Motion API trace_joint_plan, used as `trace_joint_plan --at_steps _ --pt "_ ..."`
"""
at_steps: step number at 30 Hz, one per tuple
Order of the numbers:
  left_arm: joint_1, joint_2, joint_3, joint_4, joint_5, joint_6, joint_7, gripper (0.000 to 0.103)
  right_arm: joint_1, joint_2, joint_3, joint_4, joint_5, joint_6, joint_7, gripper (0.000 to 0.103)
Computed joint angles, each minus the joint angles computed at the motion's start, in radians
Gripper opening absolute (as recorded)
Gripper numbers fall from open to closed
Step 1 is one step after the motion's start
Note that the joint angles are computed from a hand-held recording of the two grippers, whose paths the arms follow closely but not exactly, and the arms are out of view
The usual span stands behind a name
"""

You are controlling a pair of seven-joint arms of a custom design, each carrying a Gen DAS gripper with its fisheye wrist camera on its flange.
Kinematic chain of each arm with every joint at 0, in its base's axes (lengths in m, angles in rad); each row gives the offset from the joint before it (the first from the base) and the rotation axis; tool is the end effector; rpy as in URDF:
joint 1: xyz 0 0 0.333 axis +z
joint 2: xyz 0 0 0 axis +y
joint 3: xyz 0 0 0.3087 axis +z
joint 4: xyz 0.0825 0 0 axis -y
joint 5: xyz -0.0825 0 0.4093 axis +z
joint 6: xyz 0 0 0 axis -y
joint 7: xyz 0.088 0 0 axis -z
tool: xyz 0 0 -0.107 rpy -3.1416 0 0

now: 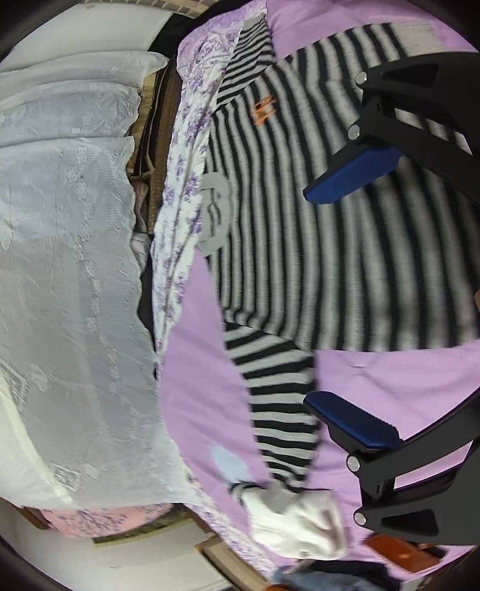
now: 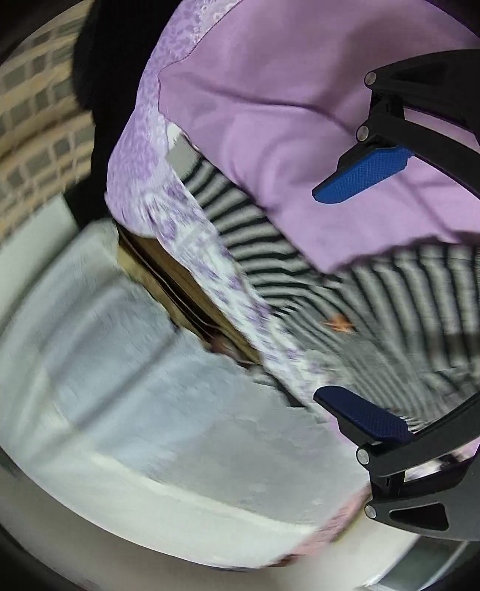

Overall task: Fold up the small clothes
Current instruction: 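Reach the right tool to a grey sleeve cuff and close on it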

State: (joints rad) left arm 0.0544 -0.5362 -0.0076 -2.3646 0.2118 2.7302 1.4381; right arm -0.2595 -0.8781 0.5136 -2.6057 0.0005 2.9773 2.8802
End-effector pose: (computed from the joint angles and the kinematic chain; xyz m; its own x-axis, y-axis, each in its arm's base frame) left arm 0.4682 0.0134 0.6178 0.0758 -0.9917 -0.1042 -0.6191 0.0351 -0.7846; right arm 0.3719 0.1469 0.6130 -0.3159 -0.6062 -0.7299 -0.1670 0.7928 -0.5862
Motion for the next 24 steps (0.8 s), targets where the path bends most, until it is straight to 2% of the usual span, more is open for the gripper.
trace_joint_plan --at_steps 3,5,7,10,12,14,16,18,20,24 --pt "-0.012 0.089 0.003 0.080 -0.006 0.006 0.023 0.099 -0.059 0.087 -0.040 -0.020 0.038 0.141 0.014 0.099" --pt "-0.028 0.143 0.014 0.129 -0.030 -0.006 0.060 0.099 -0.071 0.166 -0.070 -0.030 0.084 0.240 0.006 0.099" --pt "-0.010 0.201 -0.002 0.171 -0.017 -0.004 0.055 0.099 -0.101 0.241 -0.074 -0.026 0.111 0.306 -0.013 0.099" --pt "0.002 0.272 -0.005 0.199 -0.020 0.030 0.061 0.099 -0.158 0.324 -0.047 -0.009 0.129 0.367 -0.061 0.090" --pt "-0.018 0.314 0.020 0.200 -0.096 0.058 0.104 0.099 -0.135 0.408 -0.082 0.007 0.136 0.412 -0.095 0.078" --pt "-0.035 0.349 0.037 0.208 -0.184 0.044 0.162 0.099 -0.126 0.465 -0.100 0.027 0.158 0.402 -0.114 0.075" --pt "-0.025 0.414 0.029 0.268 -0.221 -0.070 0.192 0.099 -0.168 0.484 -0.059 0.037 0.199 0.380 -0.126 0.074" --pt "-0.009 0.450 0.017 0.308 -0.268 -0.136 0.218 0.099 -0.205 0.494 -0.016 0.042 0.227 0.366 -0.151 0.072" --pt "0.006 0.450 0.004 0.306 -0.303 -0.127 0.240 0.099 -0.282 0.478 0.064 0.049 0.253 0.325 -0.172 0.072" --pt "0.026 0.457 -0.027 0.301 -0.212 -0.124 0.191 0.099 -0.452 0.478 0.215 0.101 0.265 0.263 -0.168 0.073"
